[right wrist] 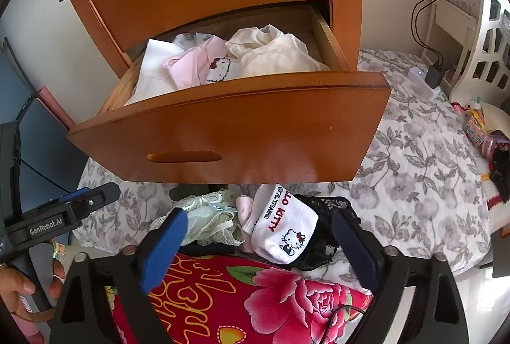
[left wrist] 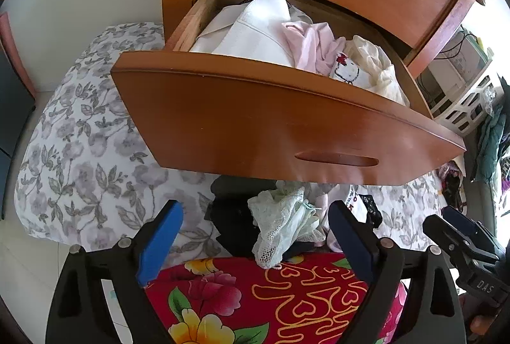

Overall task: Take underwear out of drawer
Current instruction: 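Move both grippers back into the drawer toward the remaining clothes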

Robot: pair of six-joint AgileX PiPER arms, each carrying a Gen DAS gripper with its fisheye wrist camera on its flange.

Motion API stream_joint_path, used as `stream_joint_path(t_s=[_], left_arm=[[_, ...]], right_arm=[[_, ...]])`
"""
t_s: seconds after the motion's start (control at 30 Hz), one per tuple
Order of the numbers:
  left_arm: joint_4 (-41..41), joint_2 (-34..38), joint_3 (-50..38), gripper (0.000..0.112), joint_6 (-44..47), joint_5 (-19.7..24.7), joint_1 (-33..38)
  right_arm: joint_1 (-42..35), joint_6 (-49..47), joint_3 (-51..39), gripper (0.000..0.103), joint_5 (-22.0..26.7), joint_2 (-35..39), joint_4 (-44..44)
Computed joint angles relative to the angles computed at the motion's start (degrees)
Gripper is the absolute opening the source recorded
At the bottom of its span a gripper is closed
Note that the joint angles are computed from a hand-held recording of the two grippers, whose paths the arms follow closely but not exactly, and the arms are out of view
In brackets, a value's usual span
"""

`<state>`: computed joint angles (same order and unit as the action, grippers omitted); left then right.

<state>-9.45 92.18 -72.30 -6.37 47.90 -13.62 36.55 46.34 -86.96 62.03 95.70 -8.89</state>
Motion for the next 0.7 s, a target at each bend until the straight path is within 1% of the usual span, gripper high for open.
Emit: stream_joint_path(t_s=[0.03,0.3,0.43,0.7], left_arm=[[0.2,0.0,0.0,0.093,-0.3,0.1,-0.1],[0.6,-0.3,0.1,0.093,-0.7,-0.3,-0.3],[0.4,-1.3,0.3,0.099,-0.3,-0.7,-0.4],[0.0,-3.7,-1.3,0.099,1.2,-0.2,-0.4]], right_arm=[[0.1,0.0,0.0,0.103,-0.1,0.0,-0.2],[0.4,-0.2,0.2,0.103,-0.7,-0.4,-0.7],[0.4,-0.2,0.2,0.103,-0.8,-0.4,-0.8],[0.8,-0.1,-0.9,0.103,-0.2,-0.7,-1.6]])
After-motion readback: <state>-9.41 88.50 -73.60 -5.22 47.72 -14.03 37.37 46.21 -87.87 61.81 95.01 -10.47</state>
